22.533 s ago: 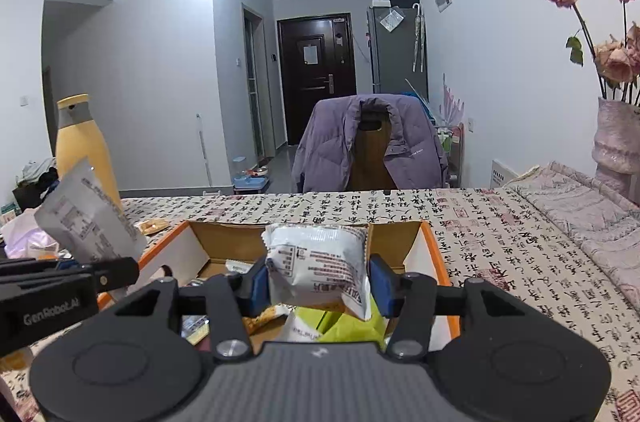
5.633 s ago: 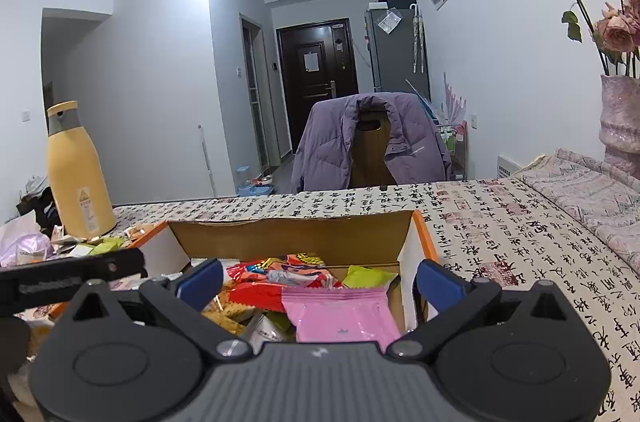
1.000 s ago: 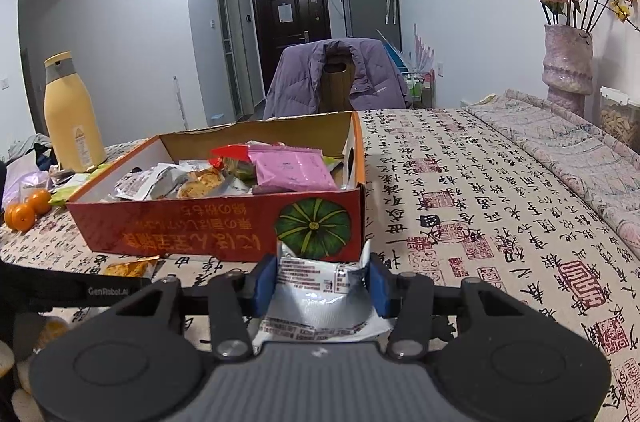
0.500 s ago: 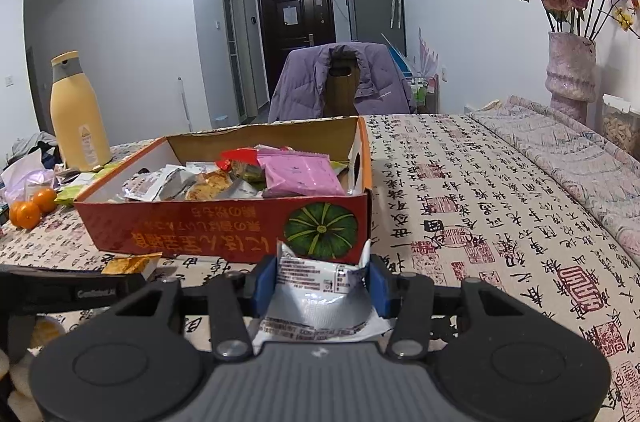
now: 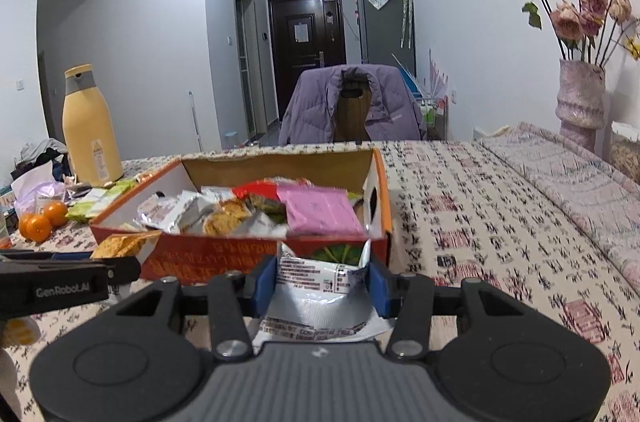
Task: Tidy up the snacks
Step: 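Carry the silver packet and biscuit packet over the box with both grippers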
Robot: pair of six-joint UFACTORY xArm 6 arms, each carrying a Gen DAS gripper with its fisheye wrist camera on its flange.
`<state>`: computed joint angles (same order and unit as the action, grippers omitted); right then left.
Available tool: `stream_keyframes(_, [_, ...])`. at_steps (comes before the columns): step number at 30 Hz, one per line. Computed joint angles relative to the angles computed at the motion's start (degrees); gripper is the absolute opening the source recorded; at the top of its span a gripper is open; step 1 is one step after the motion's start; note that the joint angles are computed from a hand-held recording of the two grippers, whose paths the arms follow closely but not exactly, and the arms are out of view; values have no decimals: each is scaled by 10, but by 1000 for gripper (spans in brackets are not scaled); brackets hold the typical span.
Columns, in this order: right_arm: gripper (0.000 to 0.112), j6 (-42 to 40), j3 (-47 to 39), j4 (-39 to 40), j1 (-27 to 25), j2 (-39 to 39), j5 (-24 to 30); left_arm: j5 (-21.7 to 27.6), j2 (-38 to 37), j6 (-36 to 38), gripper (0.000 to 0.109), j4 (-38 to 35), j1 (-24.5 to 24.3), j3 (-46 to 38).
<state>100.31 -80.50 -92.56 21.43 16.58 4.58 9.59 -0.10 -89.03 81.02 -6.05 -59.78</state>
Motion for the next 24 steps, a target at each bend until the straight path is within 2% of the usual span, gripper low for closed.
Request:
stream_keyframes(6, [47, -37, -52, 30, 3, 29, 4, 0, 13, -31, 39, 40, 3, -40])
stream_keyframes(9, [47, -65, -82, 55, 5, 48, 5, 5, 27, -23, 39, 37, 3, -63])
stream_keyframes(16, [47, -177, -173, 152, 9, 112, 10, -3, 75, -19, 39, 27, 18, -129])
stream_keyframes(24, [47, -383, -308, 347, 20, 217, 36, -12, 151, 39, 39, -47, 36, -211])
